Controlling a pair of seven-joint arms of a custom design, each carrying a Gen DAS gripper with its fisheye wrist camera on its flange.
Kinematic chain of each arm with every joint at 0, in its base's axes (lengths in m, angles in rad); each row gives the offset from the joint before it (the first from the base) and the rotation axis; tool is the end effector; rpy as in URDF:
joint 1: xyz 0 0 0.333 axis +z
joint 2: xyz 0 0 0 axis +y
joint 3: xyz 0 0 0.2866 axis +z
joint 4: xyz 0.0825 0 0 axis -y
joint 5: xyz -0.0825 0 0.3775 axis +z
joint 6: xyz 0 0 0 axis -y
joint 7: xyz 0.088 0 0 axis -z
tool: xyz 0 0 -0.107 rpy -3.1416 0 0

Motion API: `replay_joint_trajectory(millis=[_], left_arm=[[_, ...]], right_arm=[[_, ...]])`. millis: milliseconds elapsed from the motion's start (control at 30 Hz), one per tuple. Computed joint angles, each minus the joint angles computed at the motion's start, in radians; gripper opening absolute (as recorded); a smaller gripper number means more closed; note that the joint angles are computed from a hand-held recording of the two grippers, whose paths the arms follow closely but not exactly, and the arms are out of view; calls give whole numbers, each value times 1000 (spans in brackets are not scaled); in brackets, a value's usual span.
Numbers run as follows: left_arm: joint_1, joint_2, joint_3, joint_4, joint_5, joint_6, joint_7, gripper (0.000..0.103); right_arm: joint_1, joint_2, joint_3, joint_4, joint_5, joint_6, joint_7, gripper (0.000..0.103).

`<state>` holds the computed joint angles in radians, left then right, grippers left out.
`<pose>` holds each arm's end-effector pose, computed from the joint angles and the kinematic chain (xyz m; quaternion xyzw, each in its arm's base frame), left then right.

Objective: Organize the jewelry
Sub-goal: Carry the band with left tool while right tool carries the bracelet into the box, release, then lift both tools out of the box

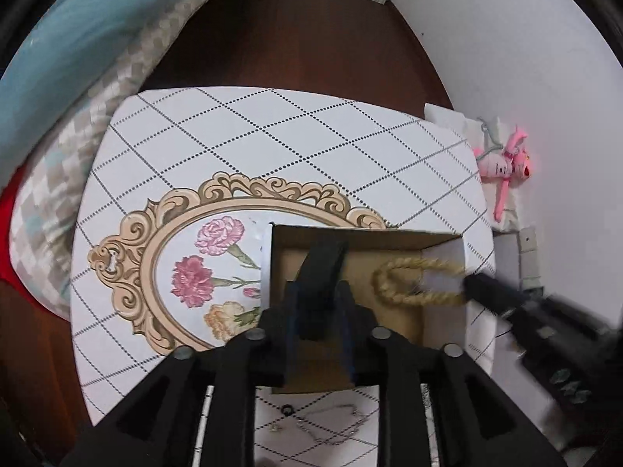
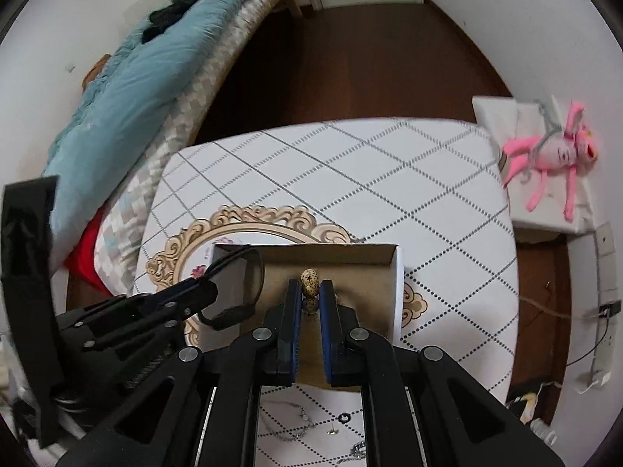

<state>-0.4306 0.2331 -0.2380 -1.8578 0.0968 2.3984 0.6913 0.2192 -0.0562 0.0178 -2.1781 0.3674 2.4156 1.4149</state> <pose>0.5003 -0.3843 0.4053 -0.7534 0.6385 -0.1567 0.0133 0.5307 0.1302 0.4197 -0.7436 0.6379 0.0050 0.2003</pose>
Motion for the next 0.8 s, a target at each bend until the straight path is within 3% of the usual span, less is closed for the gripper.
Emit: replay_joint_trajectory(millis=[67, 100, 167, 267, 300, 400, 533, 800], left_arm=[[-11, -2, 9, 13, 40, -20, -29, 58], [-19, -15, 16, 4, 76, -13, -59, 75], [-28, -29, 22, -1, 140, -23, -101, 82], [-43, -40, 24, -2, 245, -70, -164, 90], [-50, -44, 24, -8, 286, -85, -189, 100], [-62, -59, 14, -46, 381, -109, -248, 103], [-60, -55, -4, -79, 399, -124, -266, 103], [-60, -79, -19, -142, 384, -96, -304, 103]], right_arm=[[-10, 41, -9, 34, 24, -62, -10, 13], [-18, 51, -10, 35, 27, -70, -5, 29], [-27, 40, -8, 11, 7, -53, 0, 55], [-33, 4, -6, -43, -29, -1, 10, 65], [-32, -11, -2, -65, -80, 27, 34, 73], [-31, -38, 8, -122, -242, 85, 131, 94], [-26, -54, 13, -184, -387, 133, 221, 99], [-8, -77, 8, -244, -445, 179, 280, 99]])
